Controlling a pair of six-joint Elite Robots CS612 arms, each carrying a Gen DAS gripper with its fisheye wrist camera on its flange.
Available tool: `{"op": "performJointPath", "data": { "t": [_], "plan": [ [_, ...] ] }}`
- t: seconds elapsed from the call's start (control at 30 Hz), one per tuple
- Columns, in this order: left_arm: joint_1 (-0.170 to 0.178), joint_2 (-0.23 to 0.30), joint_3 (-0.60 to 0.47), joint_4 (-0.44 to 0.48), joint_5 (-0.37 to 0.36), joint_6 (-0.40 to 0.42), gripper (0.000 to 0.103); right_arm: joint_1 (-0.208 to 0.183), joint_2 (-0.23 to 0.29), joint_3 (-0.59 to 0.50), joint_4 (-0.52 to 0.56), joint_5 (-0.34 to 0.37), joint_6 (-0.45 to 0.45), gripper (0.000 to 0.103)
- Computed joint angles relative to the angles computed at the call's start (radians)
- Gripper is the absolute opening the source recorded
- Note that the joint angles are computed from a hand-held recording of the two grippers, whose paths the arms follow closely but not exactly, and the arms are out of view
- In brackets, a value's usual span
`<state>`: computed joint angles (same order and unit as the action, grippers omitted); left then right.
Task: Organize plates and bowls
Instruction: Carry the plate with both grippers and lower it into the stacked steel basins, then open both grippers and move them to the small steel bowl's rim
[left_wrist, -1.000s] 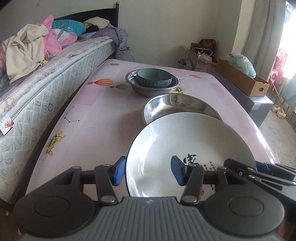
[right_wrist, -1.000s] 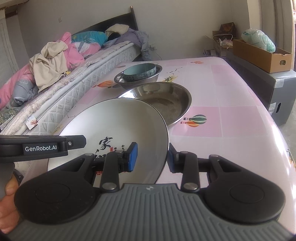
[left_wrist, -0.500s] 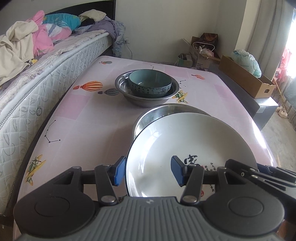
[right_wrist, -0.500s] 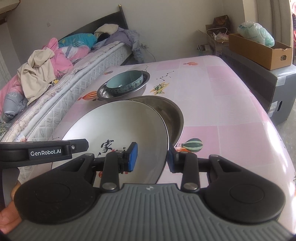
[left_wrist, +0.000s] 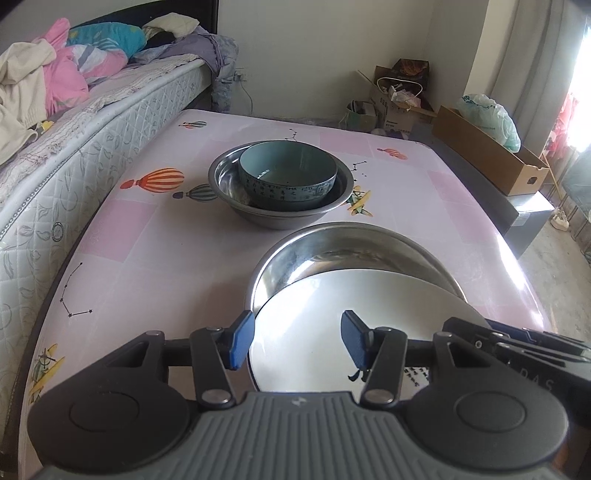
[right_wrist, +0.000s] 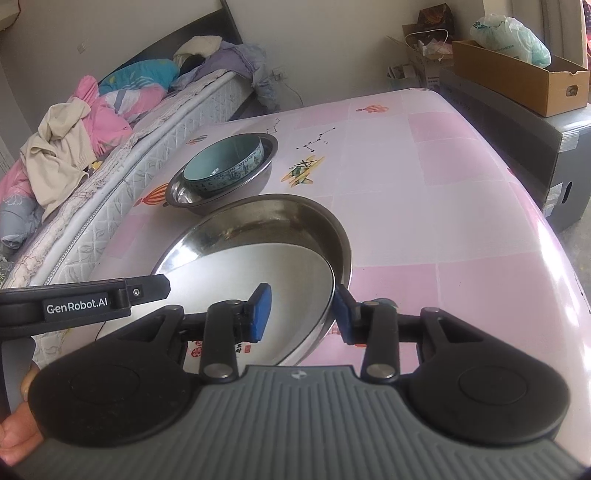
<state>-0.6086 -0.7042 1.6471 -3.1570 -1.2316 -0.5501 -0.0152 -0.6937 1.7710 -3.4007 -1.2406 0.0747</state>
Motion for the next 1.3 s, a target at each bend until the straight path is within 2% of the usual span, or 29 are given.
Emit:
{"op": "performJointPath", "data": {
  "t": [0.1, 0.23, 0.33, 0.5, 0.7, 0.77, 0.87, 1.03, 1.1, 1.17, 1.3],
  "plan": [
    [-0.003, 0.004, -0.005, -0.010, 0.019, 0.021, 0.053, 0.003, 0.006, -0.012, -0.010, -0.023, -0.004, 0.038],
    [-0.001, 0.007, -0.003, -0.038, 0.030, 0.021, 0.056, -0.004, 0.014, -0.020, -0.050, -0.002, 0.002, 0.039],
    [0.004, 0.009, -0.005, -0.059, 0.045, 0.020, 0.061, -0.009, 0.019, -0.029, -0.079, 0.004, 0.009, 0.040],
    [0.021, 0.013, -0.020, -0.054, 0.070, 0.001, 0.076, -0.024, 0.027, -0.078, -0.073, 0.046, 0.027, 0.040],
    [0.074, 0.025, -0.070, 0.011, 0.030, -0.074, 0.081, -0.036, 0.057, -0.208, 0.061, 0.154, 0.039, 0.040],
    [0.098, 0.034, -0.102, 0.050, -0.018, -0.076, 0.081, -0.034, 0.077, -0.280, 0.171, 0.193, 0.028, 0.040],
    [0.116, 0.051, -0.143, 0.086, -0.032, -0.076, 0.081, -0.024, 0.115, -0.388, 0.297, 0.209, 0.020, 0.040],
    [0.128, 0.084, -0.205, 0.109, -0.012, -0.017, 0.076, -0.006, 0.187, -0.555, 0.460, 0.199, 0.002, 0.038],
    [0.131, 0.094, -0.222, 0.112, -0.016, -0.009, 0.068, -0.001, 0.217, -0.612, 0.513, 0.184, 0.014, 0.037],
    [0.136, 0.103, -0.235, 0.109, -0.035, -0.019, 0.065, 0.003, 0.240, -0.653, 0.545, 0.172, 0.015, 0.034],
    [0.144, 0.118, -0.263, 0.134, -0.054, -0.034, 0.051, 0.003, 0.272, -0.709, 0.596, 0.195, 0.016, 0.027]
  ]
}}
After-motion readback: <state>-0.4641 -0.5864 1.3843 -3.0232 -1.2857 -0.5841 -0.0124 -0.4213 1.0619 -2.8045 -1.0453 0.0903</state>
